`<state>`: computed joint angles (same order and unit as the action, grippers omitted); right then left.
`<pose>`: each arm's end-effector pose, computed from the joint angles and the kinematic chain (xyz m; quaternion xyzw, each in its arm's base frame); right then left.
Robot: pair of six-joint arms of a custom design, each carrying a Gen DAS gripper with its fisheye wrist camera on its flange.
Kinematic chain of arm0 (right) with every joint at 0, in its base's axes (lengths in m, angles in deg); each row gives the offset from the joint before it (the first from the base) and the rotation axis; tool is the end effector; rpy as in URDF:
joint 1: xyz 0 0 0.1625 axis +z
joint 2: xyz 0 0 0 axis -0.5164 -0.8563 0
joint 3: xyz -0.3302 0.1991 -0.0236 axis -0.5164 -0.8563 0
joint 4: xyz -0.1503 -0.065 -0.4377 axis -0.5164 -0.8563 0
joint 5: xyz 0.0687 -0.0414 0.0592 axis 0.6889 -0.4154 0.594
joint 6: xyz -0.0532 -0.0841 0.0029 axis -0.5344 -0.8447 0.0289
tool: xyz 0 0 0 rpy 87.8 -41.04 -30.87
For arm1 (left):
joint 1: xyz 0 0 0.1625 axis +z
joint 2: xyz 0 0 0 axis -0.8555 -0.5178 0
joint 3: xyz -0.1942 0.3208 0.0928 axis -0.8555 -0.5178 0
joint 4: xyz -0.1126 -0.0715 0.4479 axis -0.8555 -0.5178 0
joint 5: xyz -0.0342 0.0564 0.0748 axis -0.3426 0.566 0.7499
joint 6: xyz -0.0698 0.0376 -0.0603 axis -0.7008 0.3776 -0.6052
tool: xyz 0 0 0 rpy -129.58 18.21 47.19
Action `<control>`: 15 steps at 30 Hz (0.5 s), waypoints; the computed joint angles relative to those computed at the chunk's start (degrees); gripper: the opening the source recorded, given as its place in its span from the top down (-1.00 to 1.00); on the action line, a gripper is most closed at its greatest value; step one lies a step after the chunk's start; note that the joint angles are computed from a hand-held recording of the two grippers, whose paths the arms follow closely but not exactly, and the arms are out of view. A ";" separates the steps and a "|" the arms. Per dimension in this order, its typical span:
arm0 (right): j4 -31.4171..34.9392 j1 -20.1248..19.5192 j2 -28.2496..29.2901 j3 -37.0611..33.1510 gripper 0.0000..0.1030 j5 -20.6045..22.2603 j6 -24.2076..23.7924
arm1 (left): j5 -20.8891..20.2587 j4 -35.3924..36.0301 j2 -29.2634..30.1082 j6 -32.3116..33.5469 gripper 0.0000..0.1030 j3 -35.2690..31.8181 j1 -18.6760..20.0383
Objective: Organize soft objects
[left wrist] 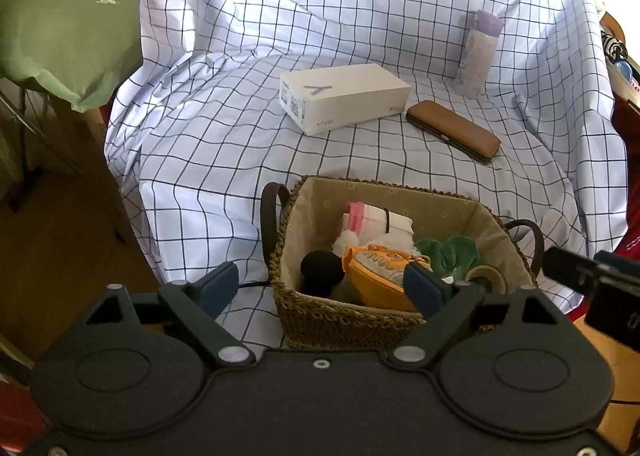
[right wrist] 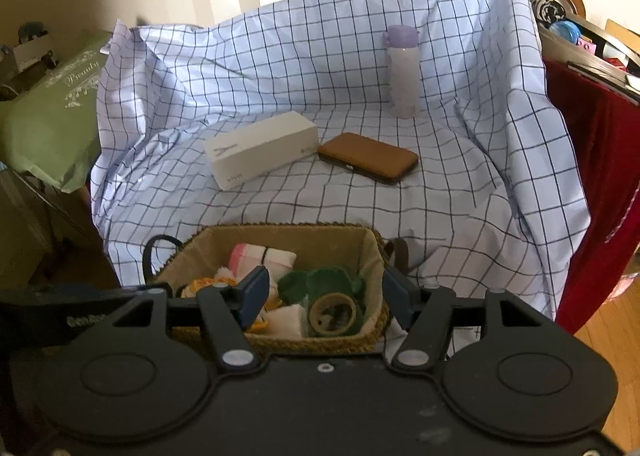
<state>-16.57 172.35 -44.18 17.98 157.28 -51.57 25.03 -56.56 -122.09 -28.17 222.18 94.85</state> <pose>0.3990 -0.2651 0.0111 0.0307 -0.8410 0.4261 0.3319 -0.0947 -0.3266 0.2988 0.2124 0.8846 -0.2928 0.2942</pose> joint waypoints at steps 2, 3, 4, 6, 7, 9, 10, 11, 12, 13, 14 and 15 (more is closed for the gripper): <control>1.01 -0.02 0.34 0.05 -0.24 -0.29 1.32 | 0.66 0.63 -0.53 -0.11 -0.67 0.24 -0.56; 1.42 0.01 0.47 0.11 -0.25 -0.41 1.92 | 0.82 0.88 -0.67 -0.13 -0.67 0.31 -0.76; 1.81 0.00 0.65 0.15 -0.26 -0.50 2.50 | 0.91 1.11 -0.84 -0.19 -0.67 0.37 -0.93; 2.85 -0.01 1.20 -0.04 -0.27 -0.47 3.78 | 1.08 1.67 -1.18 -0.36 -0.67 0.48 -1.22; 3.49 0.05 1.52 -0.16 -0.28 -0.33 4.55 | 1.15 2.00 -1.34 -0.47 -0.67 0.52 -1.37; 4.39 0.17 1.94 -0.19 -0.30 -0.03 5.62 | 1.37 2.63 -1.67 -0.68 -0.67 0.65 -1.71; 4.76 0.23 2.09 -0.15 -0.31 0.17 6.04 | 1.52 2.99 -1.85 -0.80 -0.67 0.72 -1.89; 5.32 0.29 2.37 -0.26 -0.33 0.40 6.57 | 1.63 3.38 -2.06 -0.98 -0.68 0.82 -2.08; 5.65 0.34 2.50 -0.22 -0.33 0.61 6.94 | 1.69 3.72 -2.19 -1.12 -0.68 0.87 -2.24; 5.92 0.36 2.58 -0.14 -0.34 0.84 7.28 | 1.75 4.02 -2.26 -1.27 -0.68 0.90 -2.38; 6.19 0.34 2.71 -0.15 -0.34 0.99 7.64 | 1.81 4.23 -2.36 -1.33 -0.69 0.95 -2.48; 6.48 0.38 2.79 -0.13 -0.34 1.01 8.04 | 1.89 4.41 -2.41 -1.34 -0.69 0.98 -2.55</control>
